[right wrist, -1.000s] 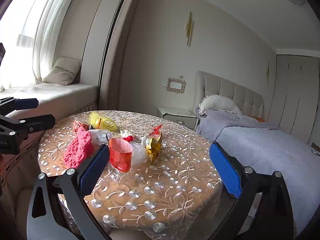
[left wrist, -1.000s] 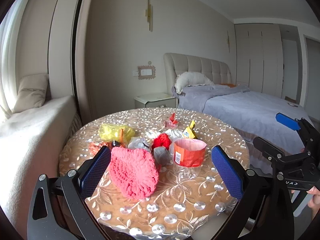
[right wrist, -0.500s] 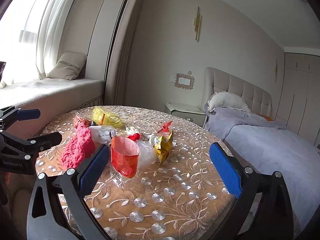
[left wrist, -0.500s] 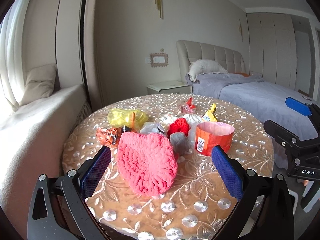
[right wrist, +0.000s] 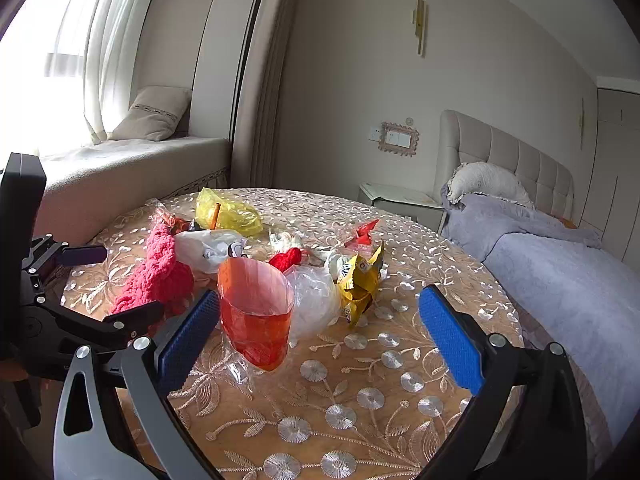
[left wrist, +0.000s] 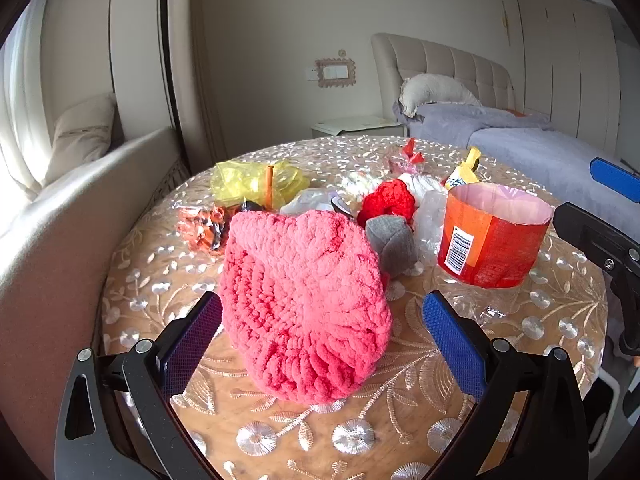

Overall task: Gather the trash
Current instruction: 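Grasp the pink knitted hat with the left tool while the right tool grasps the red paper cup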

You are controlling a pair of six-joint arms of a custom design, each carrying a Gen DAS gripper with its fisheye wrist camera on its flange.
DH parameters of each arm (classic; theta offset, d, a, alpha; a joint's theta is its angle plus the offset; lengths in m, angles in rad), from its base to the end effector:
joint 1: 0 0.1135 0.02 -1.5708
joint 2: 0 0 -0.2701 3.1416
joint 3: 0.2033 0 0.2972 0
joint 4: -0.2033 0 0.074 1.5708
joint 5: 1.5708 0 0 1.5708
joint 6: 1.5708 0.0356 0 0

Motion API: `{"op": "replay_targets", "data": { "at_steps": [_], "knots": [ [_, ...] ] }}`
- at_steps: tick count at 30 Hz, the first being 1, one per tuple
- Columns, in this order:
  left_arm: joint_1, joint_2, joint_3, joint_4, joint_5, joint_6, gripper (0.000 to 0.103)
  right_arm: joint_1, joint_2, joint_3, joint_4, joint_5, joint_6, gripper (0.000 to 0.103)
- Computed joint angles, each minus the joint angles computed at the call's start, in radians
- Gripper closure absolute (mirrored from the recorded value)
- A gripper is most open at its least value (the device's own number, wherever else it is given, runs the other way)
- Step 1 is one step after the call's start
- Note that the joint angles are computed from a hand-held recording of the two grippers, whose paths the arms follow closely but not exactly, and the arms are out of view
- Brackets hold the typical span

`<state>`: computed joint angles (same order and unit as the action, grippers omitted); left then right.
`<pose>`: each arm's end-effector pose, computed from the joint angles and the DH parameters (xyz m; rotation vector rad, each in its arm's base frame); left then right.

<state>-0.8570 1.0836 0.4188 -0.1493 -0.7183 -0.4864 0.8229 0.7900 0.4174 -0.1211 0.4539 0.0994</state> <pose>0.1675 -0.1577 0.1465 0.0800 2.1503 0.0990 0.1585 0.1479 0.2051 -0.4483 1.9621 0.1177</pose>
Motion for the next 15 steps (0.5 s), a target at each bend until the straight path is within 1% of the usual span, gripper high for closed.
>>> {"op": "replay_targets", "data": {
  "at_steps": [6, 7, 8, 9, 10, 11, 12, 13, 14, 15],
  "knots": [
    [0.072, 0.108, 0.03, 0.059, 0.065, 0.027, 0.005, -0.012, 0.067, 0.009, 0.033, -0.033, -0.014, 0.004],
    [0.093, 0.117, 0.032, 0.065, 0.102, 0.036, 0.008, -0.016, 0.077, 0.012, 0.037, -0.038, -0.018, 0.004],
    [0.114, 0.118, 0.026, 0.078, 0.138, 0.038, 0.032, -0.017, 0.086, 0.013, 0.041, -0.041, -0.021, 0.004],
    [0.142, 0.122, 0.023, 0.088, 0.187, 0.032, 0.046, -0.021, 0.095, 0.016, 0.045, -0.047, -0.028, 0.004],
    [0.17, 0.121, 0.016, 0.095, 0.239, 0.017, 0.067, -0.02, 0.1, 0.017, 0.048, -0.048, -0.035, 0.004],
    [0.182, 0.125, 0.013, 0.099, 0.249, 0.011, 0.07, -0.019, 0.106, 0.019, 0.051, -0.047, -0.04, 0.004],
    [0.182, 0.13, 0.014, 0.101, 0.246, 0.029, 0.072, -0.016, 0.117, 0.02, 0.058, -0.047, -0.045, 0.004],
    [0.175, 0.141, 0.023, 0.093, 0.227, 0.041, 0.078, -0.018, 0.126, 0.022, 0.059, -0.054, -0.048, 0.004],
    [0.174, 0.134, 0.02, 0.092, 0.22, 0.043, 0.081, -0.022, 0.134, 0.026, 0.054, -0.066, -0.047, 0.004],
    [0.184, 0.11, 0.005, 0.103, 0.239, 0.043, 0.083, -0.025, 0.144, 0.033, 0.042, -0.081, -0.042, 0.004]
  ]
}}
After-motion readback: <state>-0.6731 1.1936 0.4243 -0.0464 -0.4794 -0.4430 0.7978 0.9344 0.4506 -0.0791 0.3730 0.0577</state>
